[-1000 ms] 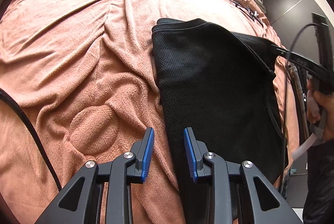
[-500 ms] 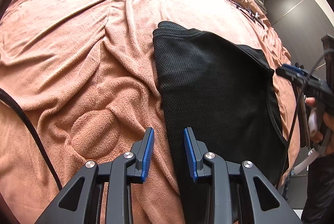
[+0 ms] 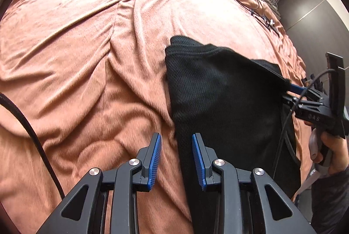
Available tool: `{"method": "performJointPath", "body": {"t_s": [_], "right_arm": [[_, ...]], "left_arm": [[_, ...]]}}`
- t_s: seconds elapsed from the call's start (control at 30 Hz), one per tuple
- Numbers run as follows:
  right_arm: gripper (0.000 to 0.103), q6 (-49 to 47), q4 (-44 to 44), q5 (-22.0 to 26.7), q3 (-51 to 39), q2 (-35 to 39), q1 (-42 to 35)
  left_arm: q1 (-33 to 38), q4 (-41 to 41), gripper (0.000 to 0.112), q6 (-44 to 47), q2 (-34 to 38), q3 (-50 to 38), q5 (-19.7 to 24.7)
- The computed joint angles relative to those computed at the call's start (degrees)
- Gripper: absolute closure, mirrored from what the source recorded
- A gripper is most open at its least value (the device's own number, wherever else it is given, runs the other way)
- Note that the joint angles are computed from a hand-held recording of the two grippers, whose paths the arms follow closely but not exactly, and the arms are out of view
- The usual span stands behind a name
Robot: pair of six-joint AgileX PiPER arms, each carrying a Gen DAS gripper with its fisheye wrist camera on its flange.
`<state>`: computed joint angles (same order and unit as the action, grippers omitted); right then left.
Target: Fold small clothes
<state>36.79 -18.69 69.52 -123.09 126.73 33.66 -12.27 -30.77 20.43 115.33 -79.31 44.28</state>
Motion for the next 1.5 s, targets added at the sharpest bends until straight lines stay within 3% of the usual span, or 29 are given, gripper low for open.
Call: {"method": "performJointPath", "body": {"t_s": [0.2,0.37,0.5,0.63,0.93,1.1,1.3,1.37,1.5], "right_arm": [[0.024,5.42,2.95,-8.42,7.82,-3.61,-4.49],[0.027,3.71,7.44,-18.90,19.86,-10.80,-6.99],[0.027,-3.27,18.44,-28.05,31.44,-17.78,-11.47],[0.027,-20.19,37.68,-33.42,38.87,-20.60,-16.02],[0.032,-53.88,71.95,-33.35,46.48,-18.05,-25.16],[0.049,-66.51,83.42,-31.22,46.74,-15.40,-29.49],[0.063,-67.29,81.08,-30.67,41.16,-10.16,-28.07],[0.079,-63.01,75.77,-31.42,39.08,-9.83,-26.97],[0.093,-58.34,70.80,-32.08,39.56,-12.01,-26.43]], "left_arm": [[0.23,-1.50,0.081,-0.25,3.00,-4.81,0.91],[0.76,-3.30,0.081,0.28,5.39,-8.05,2.40],[1.45,-4.77,0.081,0.39,6.88,-9.59,3.37],[2.13,-6.50,0.081,0.89,8.30,-11.23,4.37],[2.90,-10.48,0.081,2.49,12.49,-15.38,5.39],[2.89,-11.65,0.081,2.31,15.17,-19.05,5.36],[1.22,-8.96,0.083,0.36,16.84,-22.68,4.05],[0.91,-8.54,0.092,-0.10,16.58,-22.50,3.31],[0.81,-8.78,0.101,0.10,14.83,-21.12,2.32]]}}
